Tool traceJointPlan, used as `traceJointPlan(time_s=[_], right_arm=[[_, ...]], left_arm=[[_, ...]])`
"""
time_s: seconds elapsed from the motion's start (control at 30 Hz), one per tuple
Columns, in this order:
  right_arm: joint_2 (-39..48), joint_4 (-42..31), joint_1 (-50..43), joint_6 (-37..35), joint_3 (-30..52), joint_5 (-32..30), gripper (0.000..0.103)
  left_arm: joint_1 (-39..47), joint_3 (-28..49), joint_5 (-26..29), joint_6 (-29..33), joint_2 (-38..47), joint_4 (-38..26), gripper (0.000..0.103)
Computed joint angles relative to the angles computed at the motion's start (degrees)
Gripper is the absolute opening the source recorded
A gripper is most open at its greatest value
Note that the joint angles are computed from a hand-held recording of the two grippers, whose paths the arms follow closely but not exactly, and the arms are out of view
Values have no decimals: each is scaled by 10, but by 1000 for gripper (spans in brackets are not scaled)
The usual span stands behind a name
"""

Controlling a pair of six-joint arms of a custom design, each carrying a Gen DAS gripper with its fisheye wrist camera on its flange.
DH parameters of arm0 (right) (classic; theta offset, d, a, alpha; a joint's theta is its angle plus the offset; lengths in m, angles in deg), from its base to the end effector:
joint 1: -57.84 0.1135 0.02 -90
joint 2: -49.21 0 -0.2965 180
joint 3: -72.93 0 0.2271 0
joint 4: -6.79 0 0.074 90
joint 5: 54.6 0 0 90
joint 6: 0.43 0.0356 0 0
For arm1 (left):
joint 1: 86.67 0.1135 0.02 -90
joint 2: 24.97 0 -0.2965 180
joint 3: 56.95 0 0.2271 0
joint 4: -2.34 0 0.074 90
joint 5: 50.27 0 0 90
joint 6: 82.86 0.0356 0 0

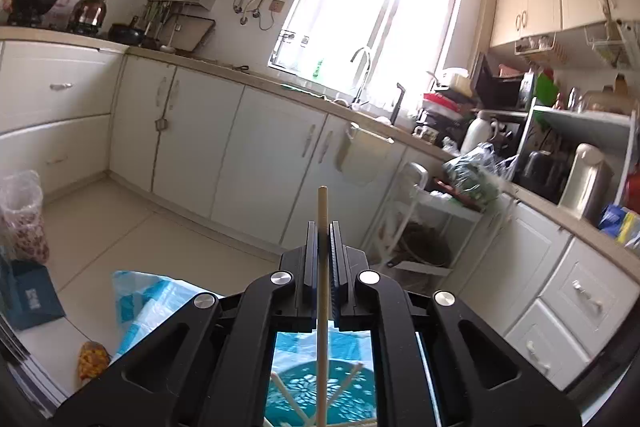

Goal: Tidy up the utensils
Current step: 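Lift the chopstick over the teal basket and open the left tool, then lift the held chopstick with the right tool over the teal basket and open it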

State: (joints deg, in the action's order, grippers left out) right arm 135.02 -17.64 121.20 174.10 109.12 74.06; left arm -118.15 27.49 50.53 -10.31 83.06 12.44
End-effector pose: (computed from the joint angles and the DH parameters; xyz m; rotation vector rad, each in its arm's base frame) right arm 0.0976 0.1451 0.1383 0.5613 2.3562 0.0910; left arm 0.3597 -0.2281 0.2791 0.3659 1.8350 -0.7698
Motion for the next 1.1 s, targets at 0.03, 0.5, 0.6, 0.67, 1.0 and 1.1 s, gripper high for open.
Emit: traceJointPlan(time_s=[0.03, 0.5, 0.6, 0.67, 1.0, 1.1], right_arm=[[1, -1, 1, 1, 1, 0, 47], [-19, 5, -1, 12, -12, -3, 48], [-17, -10, 1, 26, -8, 0, 48], [-15, -21, -2, 30, -4, 2, 47], [52, -145, -33, -30, 90, -30, 36], [53, -165, -10, -19, 98, -37, 27]], left_arm=[[-1, 3, -2, 3, 6, 1, 5], [-2, -77, -2, 94, -47, -87, 37], [30, -146, 9, 98, -107, -74, 58], [61, -184, 31, 98, -142, -79, 63], [181, -297, 116, 172, -219, -165, 70], [186, -319, 110, 207, -235, -184, 71]])
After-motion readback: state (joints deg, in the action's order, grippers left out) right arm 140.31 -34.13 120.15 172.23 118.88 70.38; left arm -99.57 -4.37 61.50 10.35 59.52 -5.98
